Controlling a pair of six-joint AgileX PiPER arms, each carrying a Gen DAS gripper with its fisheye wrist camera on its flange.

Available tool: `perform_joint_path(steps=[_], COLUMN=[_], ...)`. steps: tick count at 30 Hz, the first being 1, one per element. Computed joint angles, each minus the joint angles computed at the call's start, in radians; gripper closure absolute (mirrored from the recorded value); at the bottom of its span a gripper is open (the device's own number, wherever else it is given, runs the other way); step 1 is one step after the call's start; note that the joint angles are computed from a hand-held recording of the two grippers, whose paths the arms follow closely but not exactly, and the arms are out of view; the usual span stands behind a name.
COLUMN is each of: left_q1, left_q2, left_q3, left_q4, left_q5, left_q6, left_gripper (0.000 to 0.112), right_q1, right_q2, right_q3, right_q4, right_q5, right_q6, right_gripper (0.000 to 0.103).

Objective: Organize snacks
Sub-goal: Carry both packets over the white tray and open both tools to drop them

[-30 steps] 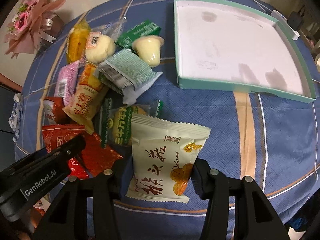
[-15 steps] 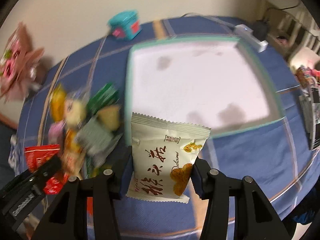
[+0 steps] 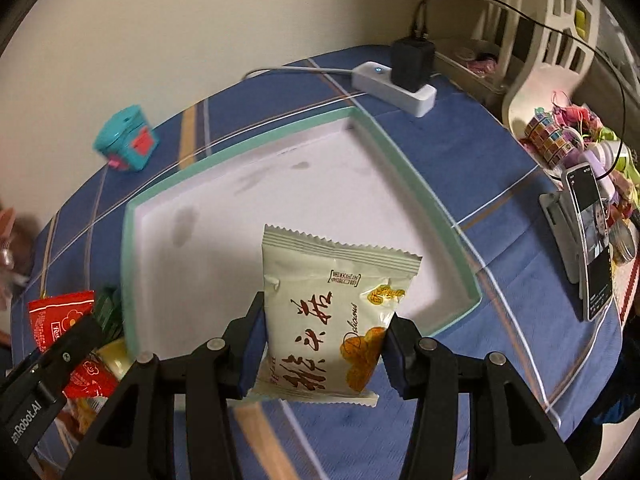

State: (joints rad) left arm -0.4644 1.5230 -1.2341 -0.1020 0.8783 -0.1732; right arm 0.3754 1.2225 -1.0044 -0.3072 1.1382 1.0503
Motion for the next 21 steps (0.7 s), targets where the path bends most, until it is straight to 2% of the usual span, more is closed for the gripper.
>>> perform_joint_path(steps=[9, 21], left_q1=[-0.039, -0.036], left_q2=[0.12, 0.195], left_q3=[-0.035, -0.099], left_q4=[-0.02, -0.044], left_q5=[-0.073, -0.103], left_q6=[0.007, 0.035], left_gripper=[0.059, 0.059], right_q1=[-0.121, -0.144], right_q2=[0.041, 0.097], right_q3=[0.037, 0.026], right_q4=[0.008, -0.001], right_q5=[-0.099, -0.156], right_q6=[-0.077, -0.097], right_gripper=[0.051, 0.051])
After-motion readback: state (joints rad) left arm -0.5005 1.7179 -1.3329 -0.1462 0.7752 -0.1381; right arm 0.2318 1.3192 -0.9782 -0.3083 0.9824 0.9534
